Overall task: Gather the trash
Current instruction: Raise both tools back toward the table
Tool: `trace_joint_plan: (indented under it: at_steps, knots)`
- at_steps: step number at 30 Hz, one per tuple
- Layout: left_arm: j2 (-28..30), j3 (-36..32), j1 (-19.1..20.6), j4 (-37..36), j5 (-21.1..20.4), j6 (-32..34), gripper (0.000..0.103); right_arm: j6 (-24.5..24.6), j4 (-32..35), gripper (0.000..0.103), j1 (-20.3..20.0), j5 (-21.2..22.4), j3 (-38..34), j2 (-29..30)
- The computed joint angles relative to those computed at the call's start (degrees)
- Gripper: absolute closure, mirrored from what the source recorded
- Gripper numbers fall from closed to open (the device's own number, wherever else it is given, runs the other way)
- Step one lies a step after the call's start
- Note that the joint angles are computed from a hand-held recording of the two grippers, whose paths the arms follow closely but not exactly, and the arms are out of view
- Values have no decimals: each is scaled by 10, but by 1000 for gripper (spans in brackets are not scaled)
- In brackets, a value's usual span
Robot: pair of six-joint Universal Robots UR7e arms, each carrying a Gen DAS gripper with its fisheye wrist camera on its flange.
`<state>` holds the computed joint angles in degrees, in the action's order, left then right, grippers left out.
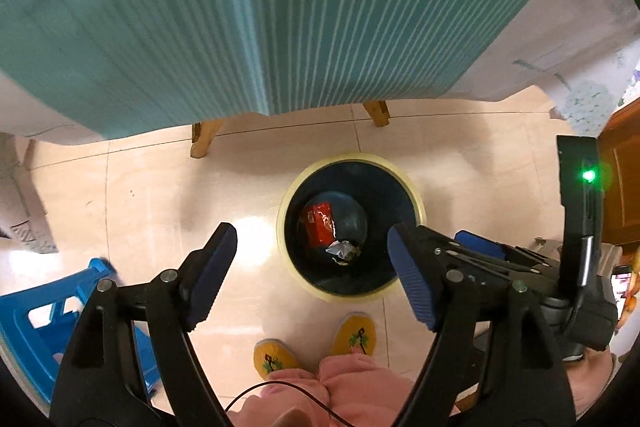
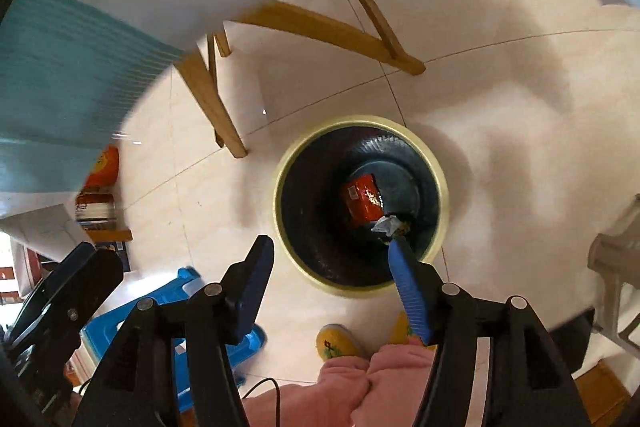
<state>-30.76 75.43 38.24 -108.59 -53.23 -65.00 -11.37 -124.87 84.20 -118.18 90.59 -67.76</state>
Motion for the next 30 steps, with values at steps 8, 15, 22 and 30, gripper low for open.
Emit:
trace_joint_plan:
  at_steps: [8,15,22,30]
  knots:
    - [-46,-35,-36,91,-9,-19,28,59,99,42,76,-14,1,-78]
    - [-83,-103,-78,193,-20,-31,28,107,198,42,172,-33,-38,-118]
    - [-93,-189,-120,304,35,-35,28,134,223,42,243,-40,-75,-137]
    - [-91,-265,-153,348,102,-41,28,121,192,42,310,-66,-109,-147]
